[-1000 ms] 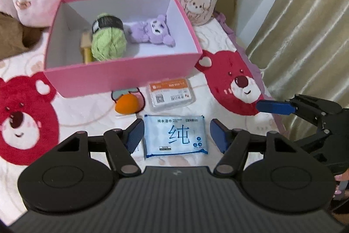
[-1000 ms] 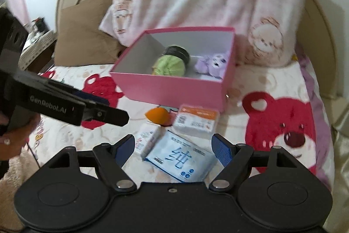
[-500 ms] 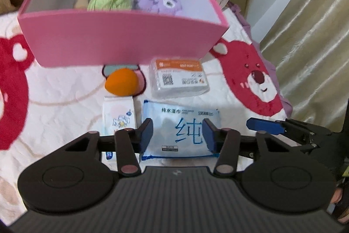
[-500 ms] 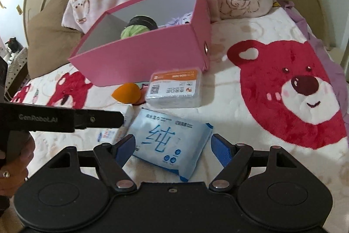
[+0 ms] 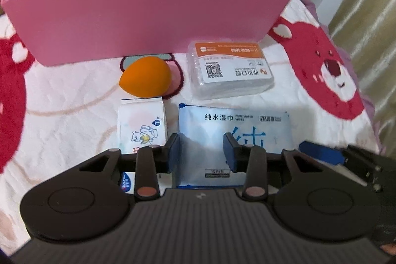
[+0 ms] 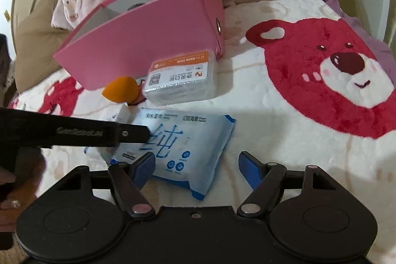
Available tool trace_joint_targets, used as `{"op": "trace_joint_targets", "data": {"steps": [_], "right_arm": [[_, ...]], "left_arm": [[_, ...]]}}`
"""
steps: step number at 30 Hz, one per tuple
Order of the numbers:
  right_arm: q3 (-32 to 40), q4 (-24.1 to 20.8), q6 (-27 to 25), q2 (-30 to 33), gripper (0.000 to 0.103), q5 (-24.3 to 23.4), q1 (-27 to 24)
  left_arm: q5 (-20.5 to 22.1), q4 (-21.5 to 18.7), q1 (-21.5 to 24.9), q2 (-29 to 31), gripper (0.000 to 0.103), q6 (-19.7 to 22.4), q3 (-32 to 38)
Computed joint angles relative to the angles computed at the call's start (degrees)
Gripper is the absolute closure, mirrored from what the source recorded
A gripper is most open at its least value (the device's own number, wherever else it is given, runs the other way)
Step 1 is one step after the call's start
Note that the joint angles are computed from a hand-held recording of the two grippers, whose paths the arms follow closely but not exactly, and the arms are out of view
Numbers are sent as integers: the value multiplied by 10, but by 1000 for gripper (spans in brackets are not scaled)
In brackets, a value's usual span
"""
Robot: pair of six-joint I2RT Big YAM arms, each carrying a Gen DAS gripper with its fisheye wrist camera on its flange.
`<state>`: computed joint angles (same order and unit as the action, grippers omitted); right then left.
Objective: Organize objects
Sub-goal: 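Lower the left tool and close it on the blue-and-white wipes pack, then lift the wipes pack and carry it over the pink box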
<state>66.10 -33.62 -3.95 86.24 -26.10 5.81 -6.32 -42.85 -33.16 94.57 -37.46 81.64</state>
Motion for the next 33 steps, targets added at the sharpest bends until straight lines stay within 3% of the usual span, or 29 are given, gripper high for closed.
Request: {"op": "trace_joint_targets", "data": {"steps": [7, 9, 12, 17, 20, 23, 25, 29, 33], "right_arm": [[15, -27, -14, 11, 24, -7, -3], [20, -39, -29, 13, 24, -5, -3], [29, -59, -67, 15, 24, 6, -2], [51, -99, -108, 21, 23, 27, 0], [53, -95, -129, 15, 17, 56, 2], [69, -105, -128, 24, 17, 29, -5], [84, -118, -127, 36, 21, 5, -6], [84, -108, -116, 43, 46, 18, 4], [59, -81, -87, 26, 53, 47, 7]], "left_arm": [[44, 31, -3, -19, 63, -49, -31], [57, 36, -6, -24, 70, -60, -37], [45, 38, -13, -29, 76, -69, -44], [27, 49, -15, -34, 75, -102, -55], [11, 54, -20, -36, 73, -97, -60], [11, 58, -20, -37, 73, -102, -62], [18, 68, -17, -38, 73, -115, -67], [39, 92, -7, -43, 73, -153, -83], [34, 107, -10, -45, 76, -160, -89]]}}
